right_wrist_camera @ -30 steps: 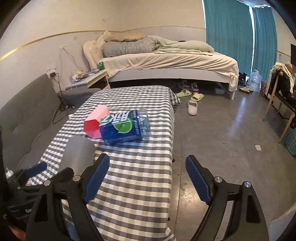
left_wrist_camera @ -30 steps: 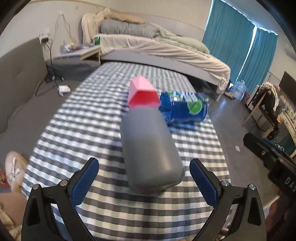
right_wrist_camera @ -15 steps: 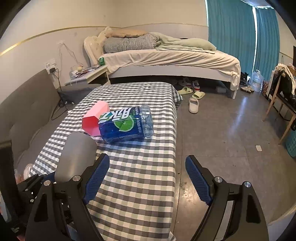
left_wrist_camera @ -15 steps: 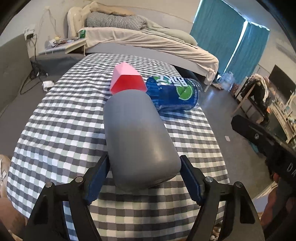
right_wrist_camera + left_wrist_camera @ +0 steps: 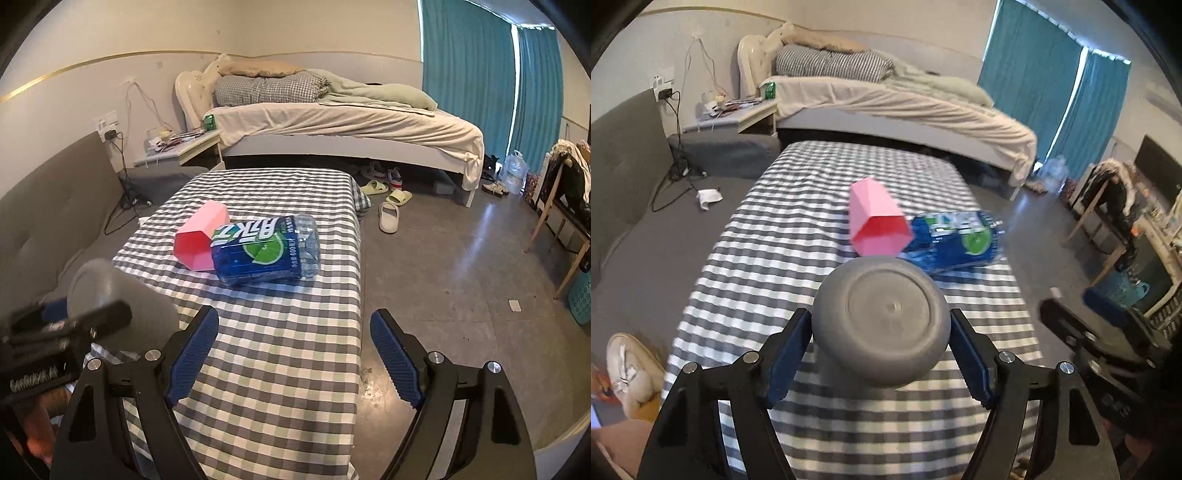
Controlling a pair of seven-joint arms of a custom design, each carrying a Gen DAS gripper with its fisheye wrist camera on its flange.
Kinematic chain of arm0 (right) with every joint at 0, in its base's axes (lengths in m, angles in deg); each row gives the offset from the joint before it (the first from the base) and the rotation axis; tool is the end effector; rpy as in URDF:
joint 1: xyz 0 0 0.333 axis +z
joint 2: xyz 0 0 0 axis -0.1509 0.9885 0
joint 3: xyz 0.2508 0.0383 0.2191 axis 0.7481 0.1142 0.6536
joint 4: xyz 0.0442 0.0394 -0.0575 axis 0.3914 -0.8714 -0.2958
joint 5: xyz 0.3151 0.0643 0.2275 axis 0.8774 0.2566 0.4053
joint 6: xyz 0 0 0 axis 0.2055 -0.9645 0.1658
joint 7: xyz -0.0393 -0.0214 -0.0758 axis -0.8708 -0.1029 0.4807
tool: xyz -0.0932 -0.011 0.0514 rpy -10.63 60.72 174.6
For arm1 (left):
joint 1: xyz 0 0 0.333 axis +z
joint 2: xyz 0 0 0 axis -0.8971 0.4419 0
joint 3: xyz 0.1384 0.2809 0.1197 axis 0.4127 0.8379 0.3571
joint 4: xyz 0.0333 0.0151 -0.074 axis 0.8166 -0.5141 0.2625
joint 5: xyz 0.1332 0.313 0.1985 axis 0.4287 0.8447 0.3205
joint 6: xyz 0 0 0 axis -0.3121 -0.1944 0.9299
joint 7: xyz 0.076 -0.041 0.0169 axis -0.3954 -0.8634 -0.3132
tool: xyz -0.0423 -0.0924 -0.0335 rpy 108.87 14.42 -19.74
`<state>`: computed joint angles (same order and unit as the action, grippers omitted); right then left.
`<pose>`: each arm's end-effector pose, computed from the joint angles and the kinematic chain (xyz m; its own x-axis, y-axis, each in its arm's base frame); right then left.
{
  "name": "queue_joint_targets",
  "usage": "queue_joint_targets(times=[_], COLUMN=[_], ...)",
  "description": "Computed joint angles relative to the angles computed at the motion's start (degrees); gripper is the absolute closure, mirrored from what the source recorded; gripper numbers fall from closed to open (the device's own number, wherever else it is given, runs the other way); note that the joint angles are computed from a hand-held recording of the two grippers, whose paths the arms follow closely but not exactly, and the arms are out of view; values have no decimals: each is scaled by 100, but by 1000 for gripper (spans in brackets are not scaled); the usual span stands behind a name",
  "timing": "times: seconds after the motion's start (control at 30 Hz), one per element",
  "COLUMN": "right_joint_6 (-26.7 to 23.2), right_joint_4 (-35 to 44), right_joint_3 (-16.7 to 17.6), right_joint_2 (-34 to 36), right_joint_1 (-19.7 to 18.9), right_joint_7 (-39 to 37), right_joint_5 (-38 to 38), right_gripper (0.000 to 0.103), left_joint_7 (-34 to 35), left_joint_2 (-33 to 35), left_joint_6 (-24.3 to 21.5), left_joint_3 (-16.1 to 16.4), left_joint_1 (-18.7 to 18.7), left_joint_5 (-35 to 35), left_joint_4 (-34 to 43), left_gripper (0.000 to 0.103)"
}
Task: Flip cup upside down
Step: 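Rotate the gray cup with the left tool so its base faces up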
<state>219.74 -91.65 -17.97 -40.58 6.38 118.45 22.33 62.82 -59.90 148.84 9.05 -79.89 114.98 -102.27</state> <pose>0.6072 0.2264 0.5358 0.2680 -0.9617 -0.0569 -0.6558 -0.1388 -0.7421 0.5972 -0.2664 0.5371 0.1073 -0.9825 0.1521 -0.7331 -0.1815 -0.6555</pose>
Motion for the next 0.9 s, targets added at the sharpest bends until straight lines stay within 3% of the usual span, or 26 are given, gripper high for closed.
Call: queue_joint_targets(times=[0.27, 0.4, 0.43, 0.67, 0.77, 0.8, 0.83, 0.9], right_joint_6=[-7, 17, 19, -63, -105, -120, -139, -128], right_joint_4=[48, 75, 87, 126, 139, 143, 151, 149], right_joint_3=[-32, 6, 16, 16, 25, 30, 37, 19], right_joint_2=[54, 69, 79, 106, 111, 115, 119, 118], right_joint_1=[46, 13, 10, 44, 38, 31, 26, 37], right_joint_7=[84, 56, 42, -30, -19, -21, -19, 34], right_joint_5=[-187, -82, -61, -93, -46, -17, 16, 2], right_gripper=[19, 19, 19, 19, 19, 19, 19, 19], left_joint_7=[-354, -1114, -1301, -909, -469, -502, -486, -618], left_joint_2=[-194, -252, -250, -50, 89, 96, 90, 113], left_joint_6=[660, 650, 729, 630, 478, 530, 676, 690], left_joint_3=[89, 165, 172, 53, 24, 67, 92, 180], left_joint_1=[67, 12, 26, 115, 106, 60, 45, -66], left_joint_5=[248, 1008, 1205, 835, 502, 574, 607, 843], left_joint_4=[-468, -611, -661, -656, -551, -580, -651, -632], left_gripper=[27, 9, 8, 8, 10, 15, 28, 28])
